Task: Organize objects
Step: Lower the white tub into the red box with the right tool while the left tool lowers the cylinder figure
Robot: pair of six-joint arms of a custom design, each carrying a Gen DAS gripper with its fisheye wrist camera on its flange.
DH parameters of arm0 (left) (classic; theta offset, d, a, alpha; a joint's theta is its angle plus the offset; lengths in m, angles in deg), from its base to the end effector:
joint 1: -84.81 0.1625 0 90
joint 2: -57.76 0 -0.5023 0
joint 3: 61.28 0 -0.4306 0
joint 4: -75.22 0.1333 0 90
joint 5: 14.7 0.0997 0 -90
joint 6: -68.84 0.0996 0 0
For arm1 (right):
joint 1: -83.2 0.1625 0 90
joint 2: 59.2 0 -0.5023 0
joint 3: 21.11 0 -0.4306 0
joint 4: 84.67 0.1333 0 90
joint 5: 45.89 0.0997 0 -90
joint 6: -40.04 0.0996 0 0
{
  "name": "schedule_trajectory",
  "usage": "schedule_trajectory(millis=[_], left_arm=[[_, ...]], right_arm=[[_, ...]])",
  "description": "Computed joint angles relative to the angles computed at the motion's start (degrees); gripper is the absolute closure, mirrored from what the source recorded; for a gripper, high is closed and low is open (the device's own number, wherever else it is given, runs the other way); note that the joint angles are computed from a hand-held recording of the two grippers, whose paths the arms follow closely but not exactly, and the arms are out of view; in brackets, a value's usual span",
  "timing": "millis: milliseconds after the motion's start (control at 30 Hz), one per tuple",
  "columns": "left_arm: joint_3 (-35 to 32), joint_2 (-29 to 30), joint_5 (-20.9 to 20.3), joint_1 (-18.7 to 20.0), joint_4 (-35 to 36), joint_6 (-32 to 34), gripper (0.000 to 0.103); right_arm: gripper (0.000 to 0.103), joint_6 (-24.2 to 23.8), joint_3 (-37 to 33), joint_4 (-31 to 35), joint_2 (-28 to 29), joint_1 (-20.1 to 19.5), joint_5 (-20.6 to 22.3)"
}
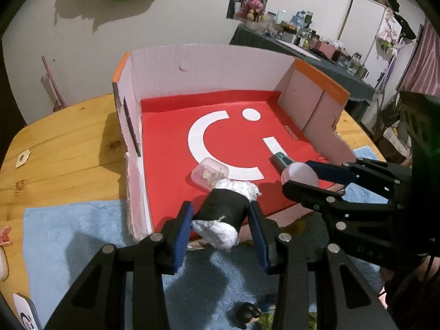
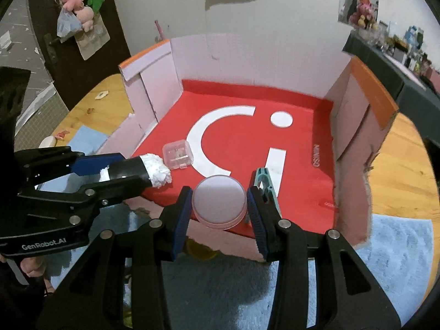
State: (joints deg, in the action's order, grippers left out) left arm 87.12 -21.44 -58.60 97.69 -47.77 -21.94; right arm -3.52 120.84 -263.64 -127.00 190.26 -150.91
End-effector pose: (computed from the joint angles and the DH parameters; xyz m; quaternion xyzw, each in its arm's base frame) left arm -0.2338 -0.2638 0.1387 0.0168 0.8829 -0.3399 0.3236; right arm 0.2284 -0.3780 0.1458 0.4816 -0.8573 0.0948 0.1555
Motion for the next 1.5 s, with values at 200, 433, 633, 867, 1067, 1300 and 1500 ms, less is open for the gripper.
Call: schedule_trajectory(millis=[200,433,633,867,1067,1300,1500], left_arm=[[-0.2,0.8,-0.9,1.9,-1.7,2.6,0.06],[-0.9,1.7,-1.7,4.1,-2.6,4.7,0.06],[-1.8,2.5,-0.9,5.8,-2.8,6.1,0.06],[-2.3,3.2,1.0,7.5,-4.3,7.1,0.06],[-2.9,3.9,2.4,9.2,-5.3,8.0,0.06],[-3.2,3.7,3.7,11.0,-5.8,8.3,0.06],[-3.9,4.4,4.8,11.7,-4.9,8.0,0.06]], right_arm=[[0.064,1.2,-1.9,4.3,1.3,-0.7,-0.5],[0.064,2.3,-4.1,8.8,1.3,-0.9,-0.9],[0.064,2.7,-5.1,7.5,2.4,-0.5,-3.0],[0.064,3.2,-5.5,4.5,3.0,-0.9,-3.7],[0.064,3.5,-6.3,0.6,4.7,-0.8,-3.8],[0.064,3.8,-7.6,-3.1,7.4,-0.6,-4.9],[0.064,3.7,-8.1,-6.1,9.8,-0.5,-6.5]])
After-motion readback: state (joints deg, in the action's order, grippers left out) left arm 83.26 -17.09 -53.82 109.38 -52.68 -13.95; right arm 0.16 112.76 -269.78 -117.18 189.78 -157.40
